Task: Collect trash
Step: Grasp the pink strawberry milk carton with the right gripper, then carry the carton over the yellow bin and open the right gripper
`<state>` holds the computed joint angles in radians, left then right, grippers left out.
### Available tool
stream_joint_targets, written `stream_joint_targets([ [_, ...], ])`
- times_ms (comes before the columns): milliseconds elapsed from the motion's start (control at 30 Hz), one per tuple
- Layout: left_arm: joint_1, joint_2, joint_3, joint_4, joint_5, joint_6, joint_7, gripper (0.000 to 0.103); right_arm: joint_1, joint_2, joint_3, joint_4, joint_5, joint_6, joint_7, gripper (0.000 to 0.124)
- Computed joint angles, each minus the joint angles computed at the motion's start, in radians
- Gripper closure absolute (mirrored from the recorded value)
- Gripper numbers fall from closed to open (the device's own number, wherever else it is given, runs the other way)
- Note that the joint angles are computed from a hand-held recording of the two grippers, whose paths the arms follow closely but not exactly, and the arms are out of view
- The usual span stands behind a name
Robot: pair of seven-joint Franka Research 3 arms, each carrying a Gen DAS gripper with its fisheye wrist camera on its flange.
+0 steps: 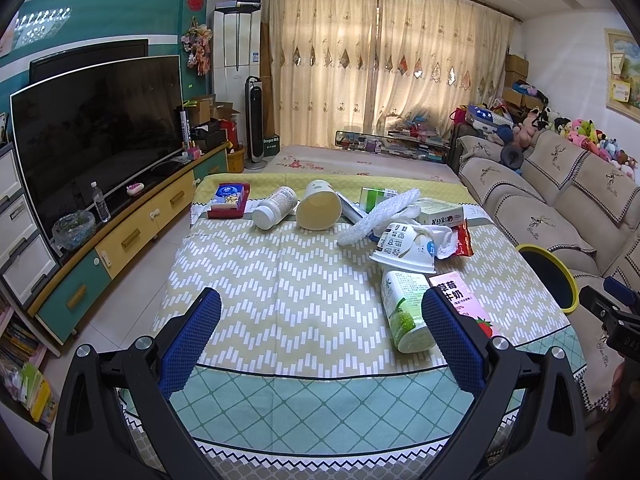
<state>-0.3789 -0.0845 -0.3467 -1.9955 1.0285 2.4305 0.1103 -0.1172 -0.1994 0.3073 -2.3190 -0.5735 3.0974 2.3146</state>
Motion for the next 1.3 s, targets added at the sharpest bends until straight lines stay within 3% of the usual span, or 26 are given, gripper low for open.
stream_joint_targets([
  [100, 0.001, 0.006, 0.002, 0.003, -0.003, 0.002, 0.002, 0.004, 0.034, 0.019, -0.019, 0.005, 0.023, -0.004, -0.031, 0.027],
  [333, 0.003, 0.013, 0.01, 0.008, -0.014, 0.007, 0.013, 0.004, 0.258, 0.094, -0.156, 0.027, 0.311, 0.006, -0.315, 0.027],
  [467, 0.007, 0.014, 0.014, 0.005, -0.015, 0.011, 0.015, 0.004, 0.316, 0.139, -0.169, 0.05, 0.403, 0.006, -0.41, 0.028],
  [800, 0.019, 0.021, 0.025, -0.012, -0.035, 0.041, 0.02, 0.004, 0.437, 0.276, -0.243, 0.153, 0.37, -0.067, -0.403, 0.049],
  [1000, 0.024, 0.026, 0.029, -0.016, -0.042, 0.052, 0.023, 0.004, 0.486, 0.311, -0.298, 0.174, 0.336, -0.069, -0.376, 0.075],
  [1200, 0.026, 0.033, 0.033, -0.015, -0.049, 0.062, 0.023, 0.004, 0.479, 0.265, -0.305, 0.128, 0.364, 0.0, -0.423, 0.077],
  [1300, 0.024, 0.04, 0.033, -0.01, -0.047, 0.063, 0.026, 0.004, 0.45, 0.241, -0.284, 0.112, 0.445, 0.022, -0.49, 0.077],
])
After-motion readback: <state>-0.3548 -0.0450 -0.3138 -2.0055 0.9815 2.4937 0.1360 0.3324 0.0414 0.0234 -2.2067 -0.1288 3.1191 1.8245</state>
